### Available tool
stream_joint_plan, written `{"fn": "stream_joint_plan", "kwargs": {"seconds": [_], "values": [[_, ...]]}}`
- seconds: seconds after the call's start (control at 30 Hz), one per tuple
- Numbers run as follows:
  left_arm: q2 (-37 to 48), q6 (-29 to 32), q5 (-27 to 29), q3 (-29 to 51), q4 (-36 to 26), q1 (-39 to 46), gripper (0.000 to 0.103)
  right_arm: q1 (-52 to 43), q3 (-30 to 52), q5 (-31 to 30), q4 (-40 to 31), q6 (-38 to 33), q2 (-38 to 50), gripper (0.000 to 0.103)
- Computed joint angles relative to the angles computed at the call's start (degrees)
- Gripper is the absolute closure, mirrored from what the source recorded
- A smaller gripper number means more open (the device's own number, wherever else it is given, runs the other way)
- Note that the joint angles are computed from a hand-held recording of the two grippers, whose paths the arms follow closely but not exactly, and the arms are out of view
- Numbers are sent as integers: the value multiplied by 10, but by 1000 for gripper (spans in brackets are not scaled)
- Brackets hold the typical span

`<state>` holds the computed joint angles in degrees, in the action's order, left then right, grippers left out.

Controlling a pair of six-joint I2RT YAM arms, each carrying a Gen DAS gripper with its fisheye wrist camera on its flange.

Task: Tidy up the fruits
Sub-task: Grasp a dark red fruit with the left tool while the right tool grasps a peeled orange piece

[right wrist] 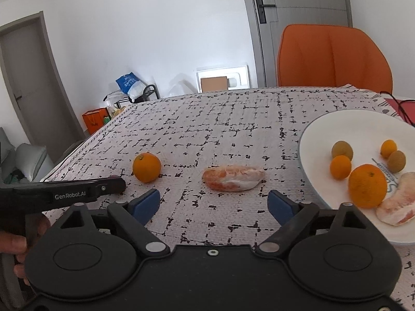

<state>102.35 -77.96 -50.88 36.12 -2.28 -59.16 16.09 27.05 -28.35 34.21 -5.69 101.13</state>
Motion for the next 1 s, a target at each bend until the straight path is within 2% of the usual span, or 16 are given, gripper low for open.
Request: {"fn": "stream_joint_plan", "kwargs": {"seconds": [0.37, 0.43, 0.8, 0.9, 0.97, 1.0], "values": [[-41, -43, -22, -27, -36, -10, 81, 43, 40, 57, -9, -3, 32, 18], [-47, -48, -25, -35, -39, -11, 81, 52, 48, 79, -8, 0, 39, 22], [-78, -85, -38, -68, -56, -25, 80, 91, 88, 173, -19, -11, 71, 22], [-82, -92, -39, -72, -59, -26, 81, 97, 94, 182, -20, -22, 79, 22], [-84, -93, -40, -74, -59, -27, 81, 99, 96, 188, -17, -27, 82, 26], [-85, -92, -41, -74, -59, -27, 81, 100, 93, 194, -12, -30, 82, 32]]}}
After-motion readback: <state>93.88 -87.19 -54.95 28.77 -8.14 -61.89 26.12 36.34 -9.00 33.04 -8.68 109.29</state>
